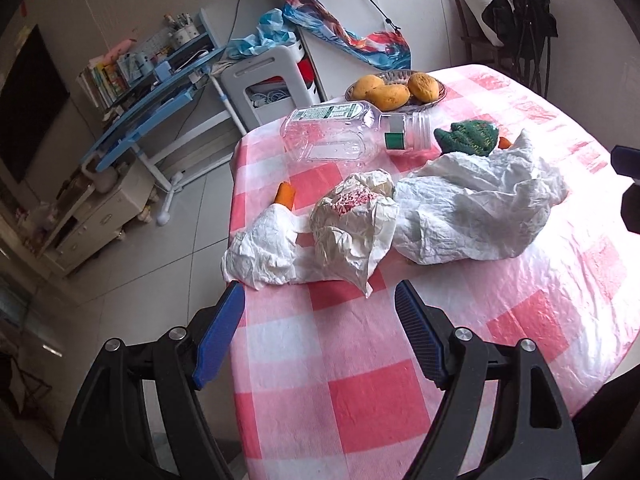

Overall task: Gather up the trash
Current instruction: 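Move the right tool back toward the white tissues on the table, then grasp a white tissue with the right gripper while the left gripper grasps a plastic bag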

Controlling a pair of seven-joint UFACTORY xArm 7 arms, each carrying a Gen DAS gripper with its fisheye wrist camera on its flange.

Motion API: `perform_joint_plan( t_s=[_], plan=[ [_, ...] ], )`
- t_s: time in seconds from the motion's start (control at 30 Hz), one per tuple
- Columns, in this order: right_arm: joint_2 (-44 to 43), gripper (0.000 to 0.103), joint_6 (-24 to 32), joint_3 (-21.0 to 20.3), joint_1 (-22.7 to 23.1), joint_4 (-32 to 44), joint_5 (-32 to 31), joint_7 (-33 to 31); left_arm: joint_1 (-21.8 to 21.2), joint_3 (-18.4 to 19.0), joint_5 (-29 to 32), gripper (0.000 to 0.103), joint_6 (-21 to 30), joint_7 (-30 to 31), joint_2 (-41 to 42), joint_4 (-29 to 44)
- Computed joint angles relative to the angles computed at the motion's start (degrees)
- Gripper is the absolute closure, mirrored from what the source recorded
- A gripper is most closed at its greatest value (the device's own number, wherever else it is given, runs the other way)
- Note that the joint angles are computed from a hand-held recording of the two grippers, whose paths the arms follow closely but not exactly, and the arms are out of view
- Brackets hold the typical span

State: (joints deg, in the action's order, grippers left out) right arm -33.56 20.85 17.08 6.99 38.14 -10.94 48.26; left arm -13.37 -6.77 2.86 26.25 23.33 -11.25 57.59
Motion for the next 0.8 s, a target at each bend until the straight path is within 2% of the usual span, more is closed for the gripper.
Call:
perform_joint_plan(
  t_s=[0.07, 0.2, 0.23, 0.3, 0.37, 0.43, 0.5, 0.6, 0.8],
  plan=[
    [1.8, 0.032, 0.7, 0.4, -0.2, 1.7, -1.2, -1.3, 0.2, -0.4, 1.2, 0.031, -0.2, -0.7, 1.9, 1.4],
    [5.8, 0.032, 3.2, 1.9, -0.9, 5.4, -5.4, -4.0, -0.6, 0.5, -3.4, 0.058, 4.0, 2.3, 5.6, 5.9],
    [6.8, 0.032, 3.5, 2.0, -1.0, 6.2, -6.3, -4.6, -0.6, 0.6, -4.2, 0.062, 4.5, 3.0, 6.3, 6.7],
    [9.0, 0.032, 4.7, 2.4, -1.4, 8.0, -8.7, -5.1, -0.6, 0.7, -5.7, 0.083, 6.0, 4.1, 7.4, 8.2],
    [11.3, 0.032, 7.4, 3.2, -2.0, 10.0, -11.8, -4.9, -0.4, 0.9, -8.5, 0.099, 7.6, 5.7, 8.3, 9.6],
    [13.7, 0.034, 9.9, 2.4, -1.0, 11.7, -13.0, -5.4, -0.2, 1.1, -11.4, 0.101, 7.7, 7.1, 8.3, 10.3],
    [15.5, 0.067, 11.8, 0.6, 0.8, 12.7, -12.3, -6.9, 0.1, 1.7, -16.5, 0.101, 8.0, 9.1, 7.8, 11.3],
    [15.4, 0.092, 11.2, -1.4, 2.5, 12.5, -11.7, -7.1, 1.0, 3.2, -25.6, 0.101, 10.2, 11.5, 6.8, 13.3],
    [10.9, 0.095, 2.8, -3.6, 3.1, 8.1, -8.2, -5.5, 3.0, 7.0, -42.2, 0.102, 14.9, 15.3, 3.9, 14.8]
  ],
)
